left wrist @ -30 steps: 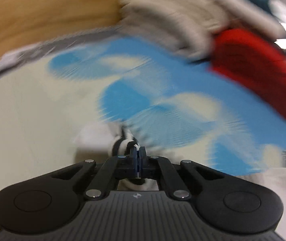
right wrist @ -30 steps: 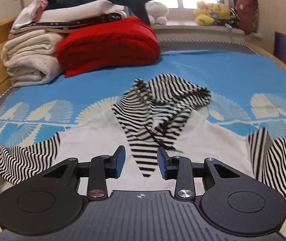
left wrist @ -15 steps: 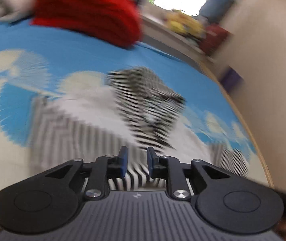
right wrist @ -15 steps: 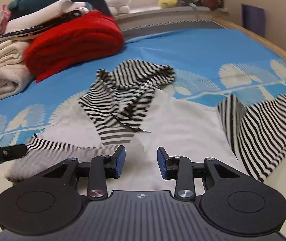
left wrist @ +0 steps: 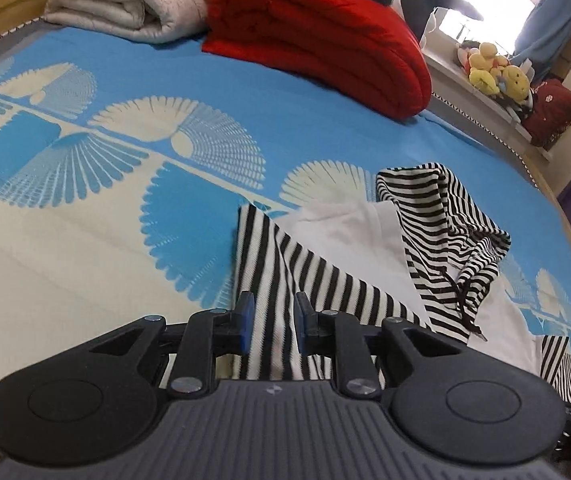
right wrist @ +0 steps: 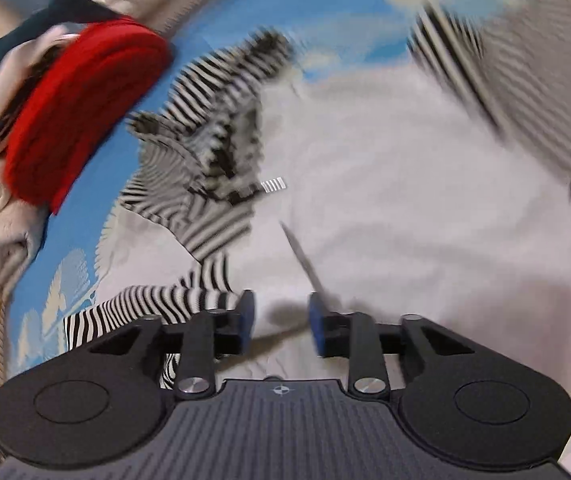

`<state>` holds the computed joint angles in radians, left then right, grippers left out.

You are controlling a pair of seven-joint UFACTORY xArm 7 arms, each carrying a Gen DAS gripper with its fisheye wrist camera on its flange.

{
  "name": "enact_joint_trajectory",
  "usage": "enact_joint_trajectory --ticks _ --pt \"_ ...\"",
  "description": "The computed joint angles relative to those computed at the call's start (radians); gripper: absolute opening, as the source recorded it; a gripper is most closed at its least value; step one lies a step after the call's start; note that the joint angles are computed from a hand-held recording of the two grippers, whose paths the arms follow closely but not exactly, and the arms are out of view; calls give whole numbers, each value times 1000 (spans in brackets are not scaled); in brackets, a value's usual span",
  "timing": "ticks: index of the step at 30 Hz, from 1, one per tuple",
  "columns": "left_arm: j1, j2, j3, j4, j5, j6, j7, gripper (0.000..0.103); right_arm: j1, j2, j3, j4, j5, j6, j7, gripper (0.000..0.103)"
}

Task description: Fold small clothes

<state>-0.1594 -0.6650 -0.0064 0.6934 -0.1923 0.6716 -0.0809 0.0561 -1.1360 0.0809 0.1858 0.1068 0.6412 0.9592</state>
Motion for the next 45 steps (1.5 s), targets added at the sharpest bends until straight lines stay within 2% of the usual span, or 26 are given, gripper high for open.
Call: enact_joint_trajectory --ticks 6,7,9,11,13,15,16,17,21,22,24,27,30,31,33,35,36,37,38,40,45 --pt "3 14 4 -7 41 -23 65 22 23 98 -39 -39 79 -129 52 38" --pt "4 22 9 -2 38 -16 68 21 15 112 -29 -33 72 -131 57 26" --pt "13 38 10 9 35 -4 63 22 8 113 -29 -33 60 -156 49 7" --pt "20 54 7 20 32 3 54 22 -16 79 -5 -34 16 -196 21 6" --pt "21 67 1 30 30 13 46 22 -41 12 37 -44 -43 -289 -14 6" --pt "11 75 2 39 20 37 49 22 -104 -75 120 -43 -125 -334 -37 6" --pt "4 77 5 41 10 46 52 22 -129 -121 140 -48 -140 -334 -26 6" --pt "-1 79 4 40 0 52 51 24 -141 -142 142 -46 -139 -301 -6 6" --pt "-28 105 0 47 -29 107 66 27 -184 -39 103 23 -156 34 9 6" --pt "-32 112 -5 49 -30 122 67 27 -189 -37 83 15 -144 81 35 6" --pt "-39 121 -15 50 -30 141 77 27 -183 -50 51 -4 -144 85 43 6" --pt "-49 136 -17 43 -42 151 92 27 -176 -77 59 -7 -179 34 25 6" --pt "-3 187 -76 51 79 220 45 29 -193 -53 28 9 -185 107 9 7" --pt "-5 190 -74 40 82 210 44 29 -195 -22 4 20 -174 144 2 7" --pt "-8 191 -80 53 95 215 33 29 -228 0 7 26 -180 171 22 11" --pt "-20 174 -83 49 98 186 39 29 -244 -11 25 26 -214 135 18 11" --pt "-25 174 -81 49 95 181 41 29 -245 -14 10 18 -226 85 -1 16" --pt "-29 177 -81 50 90 179 36 29 -234 -9 -29 6 -224 23 -40 28" --pt "-30 180 -82 52 86 179 26 29 -212 13 -81 2 -209 -28 -94 33" --pt "-31 187 -81 58 85 179 14 29 -170 83 -176 13 -165 -77 -207 34" --pt "-35 193 -74 74 78 180 9 29 -177 185 -207 26 -103 -107 -314 35"
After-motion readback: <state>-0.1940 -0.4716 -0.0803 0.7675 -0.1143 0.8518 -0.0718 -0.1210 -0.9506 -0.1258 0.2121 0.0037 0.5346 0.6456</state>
